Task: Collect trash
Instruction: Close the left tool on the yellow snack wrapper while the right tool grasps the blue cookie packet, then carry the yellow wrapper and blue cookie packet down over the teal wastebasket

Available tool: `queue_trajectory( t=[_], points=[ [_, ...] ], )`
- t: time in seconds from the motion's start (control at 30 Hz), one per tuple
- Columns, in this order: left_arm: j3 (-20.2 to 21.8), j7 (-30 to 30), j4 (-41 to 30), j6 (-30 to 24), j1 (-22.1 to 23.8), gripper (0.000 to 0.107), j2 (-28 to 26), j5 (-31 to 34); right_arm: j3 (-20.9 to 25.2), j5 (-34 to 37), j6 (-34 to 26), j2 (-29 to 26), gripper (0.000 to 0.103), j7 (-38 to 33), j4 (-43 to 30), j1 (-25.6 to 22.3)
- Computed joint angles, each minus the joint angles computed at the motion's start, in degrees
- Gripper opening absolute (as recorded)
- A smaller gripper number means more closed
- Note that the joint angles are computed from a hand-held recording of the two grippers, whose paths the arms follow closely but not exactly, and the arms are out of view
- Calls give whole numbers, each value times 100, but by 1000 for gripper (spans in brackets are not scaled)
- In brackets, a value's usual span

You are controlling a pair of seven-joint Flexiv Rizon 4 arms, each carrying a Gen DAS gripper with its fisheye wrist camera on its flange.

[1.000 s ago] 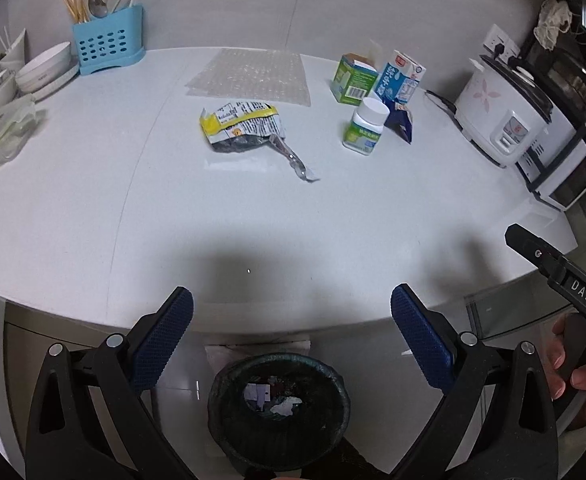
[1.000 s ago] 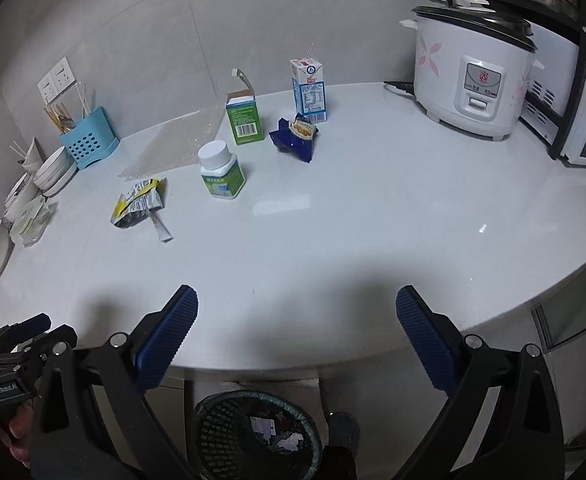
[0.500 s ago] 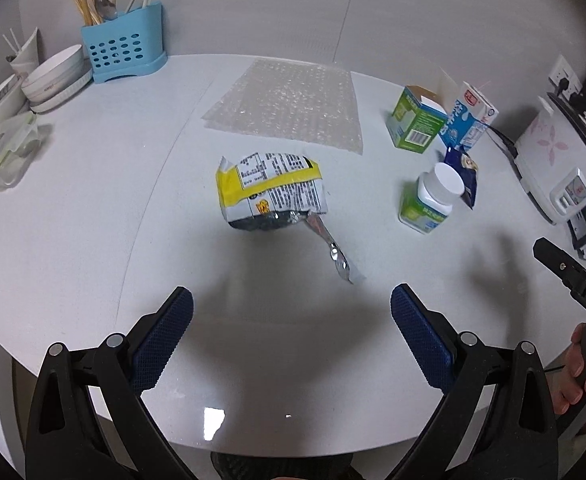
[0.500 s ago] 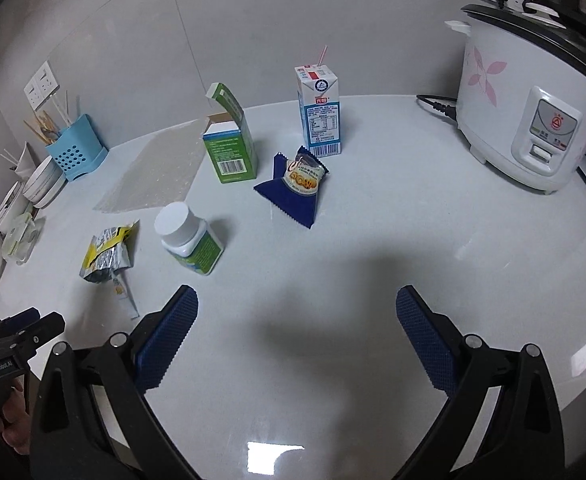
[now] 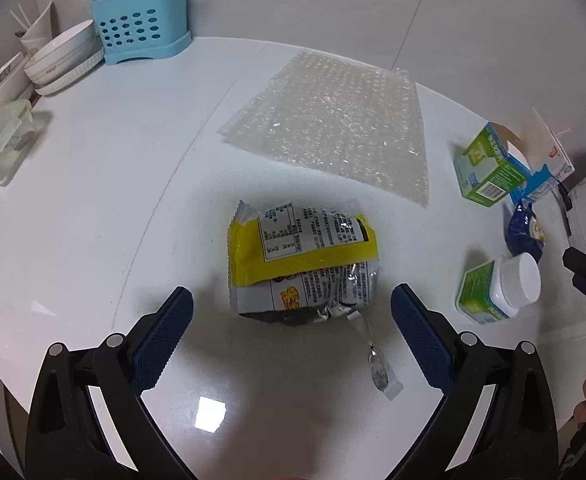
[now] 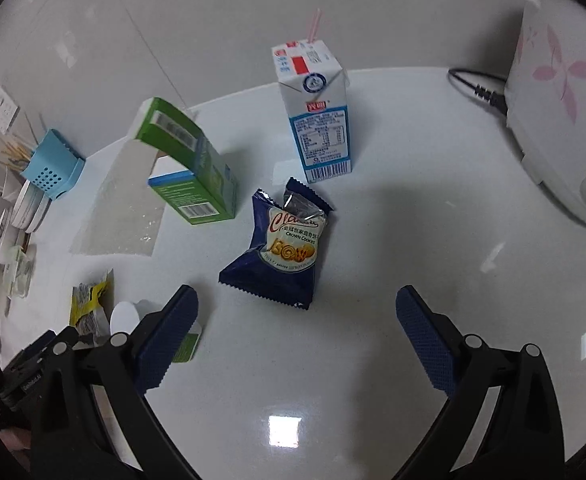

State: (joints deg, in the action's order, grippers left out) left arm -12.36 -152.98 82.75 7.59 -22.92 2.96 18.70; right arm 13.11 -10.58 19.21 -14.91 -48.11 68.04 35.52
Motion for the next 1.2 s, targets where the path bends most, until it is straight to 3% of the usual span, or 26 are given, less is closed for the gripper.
queue_trajectory(
  t=[0.23,0.37,0.63,0.73,0.93,1.0,1.2],
  points=[
    [94,1,-137,26,69,97,-266,-66,-137,157,-600,-618,94,-34,-814,21],
    [162,68,-265,-62,58,97,-443,-143,-218,315,-1037,-941,88,92,-1326,51],
    [326,-54,-365,-246,7,93,-593,-317,-331,341,-1751,-1403,64,28,-2066,231],
    [294,-48,-532,-546,-26,90,-695,-245,-371,380,-2100,-1626,55,35,-2453,305],
    [309,-35,-525,-450,-110,75,-659,-175,-478,242,-2473,-1809,32,-140,-2830,476],
    [300,9,-528,-426,-126,63,-656,-160,-500,249,-2491,-1799,25,-147,-2837,493],
    [313,29,-404,-217,-131,57,-585,-263,-497,272,-2380,-1698,16,-136,-2700,484]
  ],
)
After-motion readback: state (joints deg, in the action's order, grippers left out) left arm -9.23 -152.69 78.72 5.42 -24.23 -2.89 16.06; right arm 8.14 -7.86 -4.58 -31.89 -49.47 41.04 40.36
